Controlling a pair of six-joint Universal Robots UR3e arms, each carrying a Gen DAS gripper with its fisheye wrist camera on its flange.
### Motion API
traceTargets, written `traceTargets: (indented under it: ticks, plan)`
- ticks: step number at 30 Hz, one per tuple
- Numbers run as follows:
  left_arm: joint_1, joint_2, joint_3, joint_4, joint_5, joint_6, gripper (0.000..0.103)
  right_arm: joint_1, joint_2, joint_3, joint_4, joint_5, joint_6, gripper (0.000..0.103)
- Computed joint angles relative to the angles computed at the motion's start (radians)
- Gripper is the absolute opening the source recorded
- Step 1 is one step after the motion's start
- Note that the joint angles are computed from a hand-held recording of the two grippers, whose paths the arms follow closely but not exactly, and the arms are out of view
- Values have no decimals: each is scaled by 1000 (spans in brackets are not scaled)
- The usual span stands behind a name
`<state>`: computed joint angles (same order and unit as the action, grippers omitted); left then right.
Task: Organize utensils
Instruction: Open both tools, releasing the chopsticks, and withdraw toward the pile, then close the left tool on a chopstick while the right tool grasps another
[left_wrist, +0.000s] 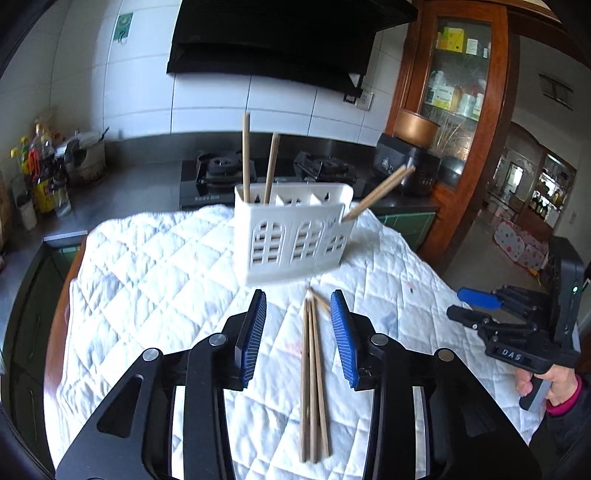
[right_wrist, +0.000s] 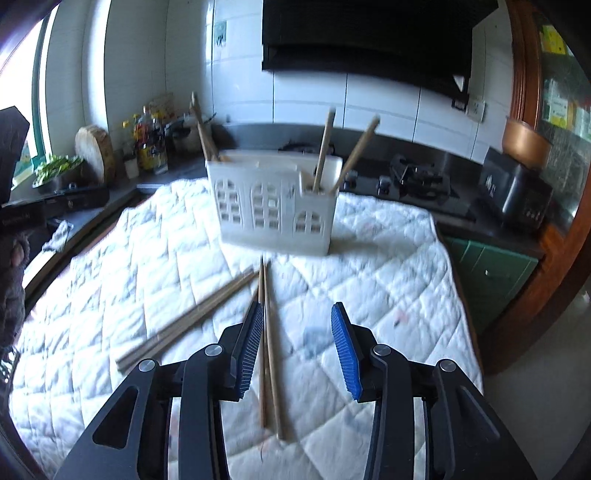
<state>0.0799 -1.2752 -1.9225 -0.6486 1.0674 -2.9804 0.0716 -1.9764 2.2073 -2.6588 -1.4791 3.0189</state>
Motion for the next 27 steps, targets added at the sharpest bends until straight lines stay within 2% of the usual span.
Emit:
traceTargets:
  ticks: [2,10,13,27]
  plan:
    - [13,33,-64,17,-4,-2,47,12,4,53,-21,-7,-3,38]
    - [81,147,-256,30,-22,24,49,4,78,145,-101,20,-6,24]
    - [112,174,-291,6,-37,49,50,22,137,134,-131,11,-9,19]
    - [155,187,-368,-4,-22,78,51,42,281,83,-184,-6,-29,11]
